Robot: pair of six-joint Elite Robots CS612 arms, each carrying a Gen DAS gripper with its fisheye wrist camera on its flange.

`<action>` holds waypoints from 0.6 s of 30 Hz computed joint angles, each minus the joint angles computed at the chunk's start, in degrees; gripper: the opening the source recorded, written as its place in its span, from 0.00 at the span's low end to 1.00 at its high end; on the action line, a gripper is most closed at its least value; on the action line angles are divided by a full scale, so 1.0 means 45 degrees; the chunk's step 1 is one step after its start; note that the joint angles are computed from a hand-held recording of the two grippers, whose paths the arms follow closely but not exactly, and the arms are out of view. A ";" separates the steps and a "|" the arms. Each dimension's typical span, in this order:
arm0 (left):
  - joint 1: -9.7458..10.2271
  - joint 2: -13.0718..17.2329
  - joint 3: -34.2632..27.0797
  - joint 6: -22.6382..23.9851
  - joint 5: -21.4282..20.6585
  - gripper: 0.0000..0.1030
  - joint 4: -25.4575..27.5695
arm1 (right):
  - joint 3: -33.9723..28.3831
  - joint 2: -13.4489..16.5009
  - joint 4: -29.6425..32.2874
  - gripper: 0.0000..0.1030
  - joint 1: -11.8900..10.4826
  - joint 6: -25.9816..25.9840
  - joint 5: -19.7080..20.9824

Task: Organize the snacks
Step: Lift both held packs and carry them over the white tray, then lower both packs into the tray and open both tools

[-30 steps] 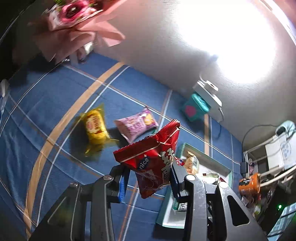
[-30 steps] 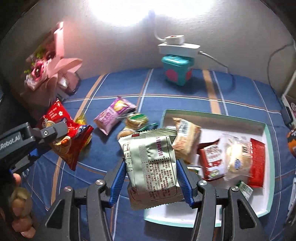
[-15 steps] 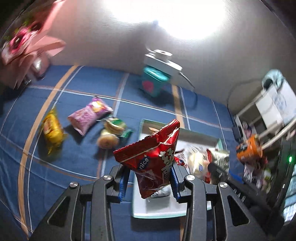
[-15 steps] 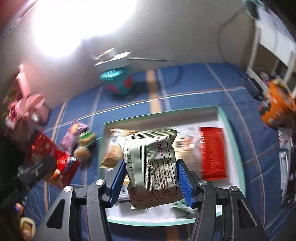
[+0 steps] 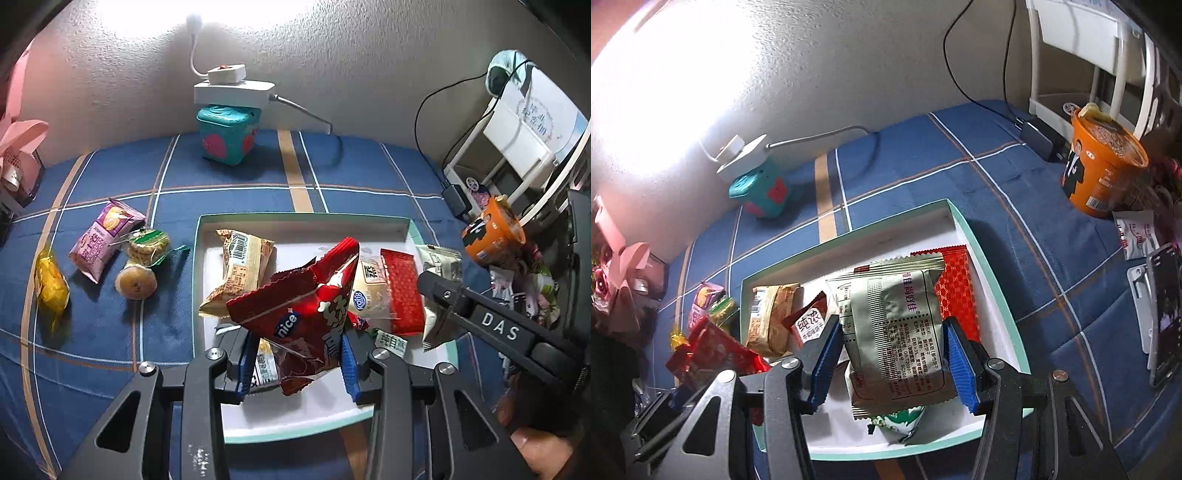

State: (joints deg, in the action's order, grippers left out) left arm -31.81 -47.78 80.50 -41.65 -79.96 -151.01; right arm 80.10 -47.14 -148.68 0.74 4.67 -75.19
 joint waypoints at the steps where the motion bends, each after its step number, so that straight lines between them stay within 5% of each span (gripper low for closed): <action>1: 0.0002 0.0045 -0.0038 0.0032 0.0025 0.39 0.0031 | -0.0039 0.0058 -0.0030 0.56 -0.0013 0.0052 0.0044; 18: 0.0268 0.0871 -0.0686 0.0283 -0.0204 0.39 -0.0302 | -0.0876 0.0980 -0.0292 0.56 0.0015 -0.0154 -0.0448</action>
